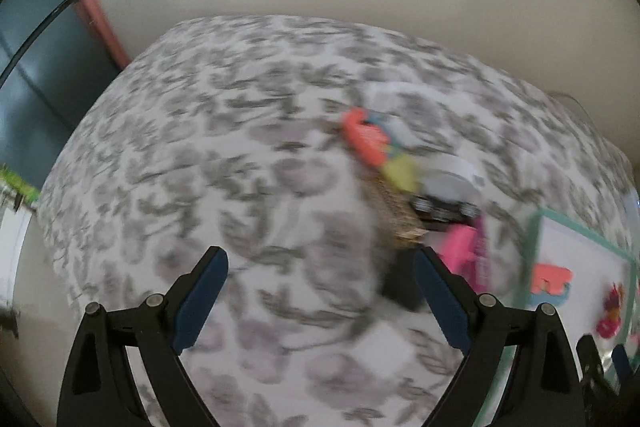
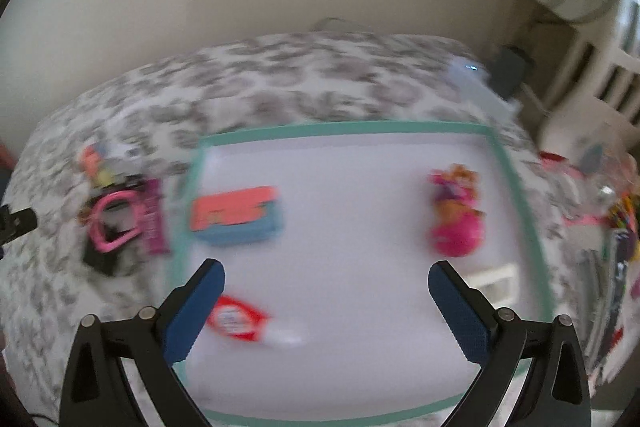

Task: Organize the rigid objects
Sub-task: 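Move both tools back over the object pile, left tool toward the white charger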

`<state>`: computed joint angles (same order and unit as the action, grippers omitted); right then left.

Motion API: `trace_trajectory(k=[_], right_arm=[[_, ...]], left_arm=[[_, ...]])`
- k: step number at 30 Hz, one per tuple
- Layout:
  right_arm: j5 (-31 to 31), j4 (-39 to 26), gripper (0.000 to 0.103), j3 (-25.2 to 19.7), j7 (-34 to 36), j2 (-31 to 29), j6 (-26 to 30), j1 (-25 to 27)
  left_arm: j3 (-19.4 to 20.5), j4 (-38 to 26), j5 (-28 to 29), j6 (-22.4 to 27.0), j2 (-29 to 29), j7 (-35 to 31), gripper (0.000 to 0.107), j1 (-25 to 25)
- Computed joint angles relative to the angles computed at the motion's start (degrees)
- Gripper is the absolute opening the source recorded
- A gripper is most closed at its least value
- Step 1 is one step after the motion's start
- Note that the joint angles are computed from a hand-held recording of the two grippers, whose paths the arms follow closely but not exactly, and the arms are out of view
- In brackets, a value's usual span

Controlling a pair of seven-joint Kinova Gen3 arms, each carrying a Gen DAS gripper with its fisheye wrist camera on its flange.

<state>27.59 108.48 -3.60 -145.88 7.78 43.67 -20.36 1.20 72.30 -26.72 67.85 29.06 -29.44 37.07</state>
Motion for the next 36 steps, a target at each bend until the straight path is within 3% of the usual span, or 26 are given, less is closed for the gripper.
trace_trajectory(k=[6, 16, 29, 36], right_arm=[[-2.61, -2.25, 0.103, -1.11, 1.96, 2.23, -1.00, -1.95], [-8.20, -5.53, 0.103, -1.42, 6.92, 6.33, -1.97, -4.56], [-8.39, -7.60, 0.103, 0.63, 2.69, 8.10, 0.32, -6.62], [-8.89, -7.28, 0.103, 0.91, 3.43, 8.69, 0.92, -5.82]], left_arm=[[1.04, 3.62, 5.38, -2.57, -1.11, -0.76, 0.094, -4.69], [2.06, 3.40, 8.84, -3.11, 0.02, -4.29, 0.094, -4.90], [1.34, 5.64, 10.76, -4.25, -0.97, -0.65, 0.094, -4.41], [2.59, 4.13, 11.41, -3.57, 0.48, -3.42, 0.094, -4.88]])
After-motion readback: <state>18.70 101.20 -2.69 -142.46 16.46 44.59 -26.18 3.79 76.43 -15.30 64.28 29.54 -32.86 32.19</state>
